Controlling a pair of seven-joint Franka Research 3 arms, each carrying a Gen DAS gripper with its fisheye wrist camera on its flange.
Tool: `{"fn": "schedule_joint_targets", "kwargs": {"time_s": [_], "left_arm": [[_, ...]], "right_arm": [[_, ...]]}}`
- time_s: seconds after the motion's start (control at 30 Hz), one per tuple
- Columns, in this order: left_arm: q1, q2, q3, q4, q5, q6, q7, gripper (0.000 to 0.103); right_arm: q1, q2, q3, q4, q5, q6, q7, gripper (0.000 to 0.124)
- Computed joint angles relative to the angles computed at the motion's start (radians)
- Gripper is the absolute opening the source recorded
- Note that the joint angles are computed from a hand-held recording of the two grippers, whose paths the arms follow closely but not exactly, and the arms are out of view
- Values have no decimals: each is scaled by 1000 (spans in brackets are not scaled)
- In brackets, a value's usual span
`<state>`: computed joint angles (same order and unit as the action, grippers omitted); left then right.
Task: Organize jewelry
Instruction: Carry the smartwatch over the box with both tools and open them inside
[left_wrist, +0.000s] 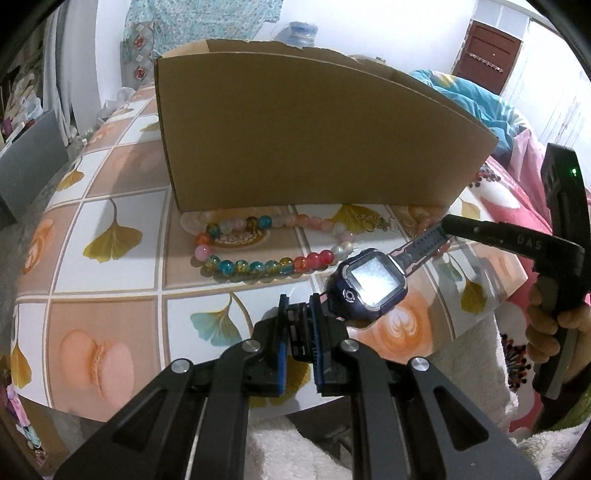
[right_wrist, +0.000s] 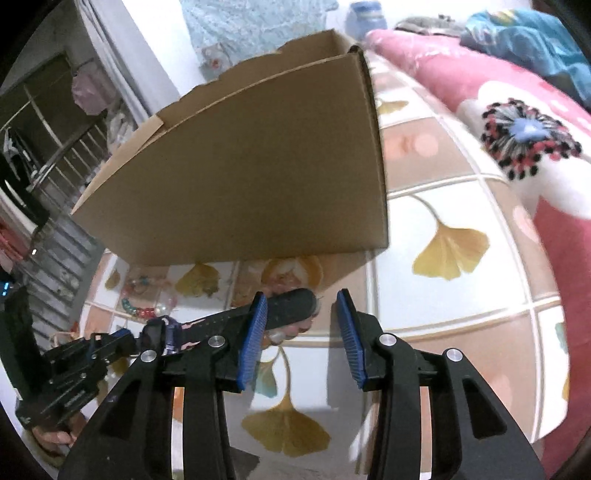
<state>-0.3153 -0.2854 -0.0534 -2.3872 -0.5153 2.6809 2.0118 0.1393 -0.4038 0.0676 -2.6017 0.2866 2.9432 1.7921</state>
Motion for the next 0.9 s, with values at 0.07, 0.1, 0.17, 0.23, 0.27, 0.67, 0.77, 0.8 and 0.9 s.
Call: {"fn": "schedule_joint_targets", "kwargs": {"time_s": [0.07,0.1,0.17,0.23,0.27,0.67,0.77,0.8,0.9], "left_arm": [[0,1,1,2,-3,-3,1,10],[0,1,0,2,-3,-3,0,10],[1,2,-2,2,-2,-3,-2,10],[1,2,-2,2,-3,-3,-2,10],[1,2,-2,2,-3,-3,-2,10],[-2,8,-1,6,-9,6,7,10],[-7,7,13,14,-49,-15,24,9],[-8,2,17,16,-64,-19,36,8],[-7,-23,24,22,-91,-45,56,7]], "right_arm": [[70,5,-59,1,66,12,-52,39],[99,6,-87,1,101,16,-82,38],[150,-5,-127,-8,177,38,-136,38],[201,-17,-171,-16,250,63,-196,38],[254,-25,-217,-20,310,85,-247,37],[451,-34,-355,18,626,154,-532,1],[360,-45,-254,22,579,142,-513,1],[341,-47,-231,25,565,140,-506,1],[287,-84,-167,23,505,118,-478,1]]}}
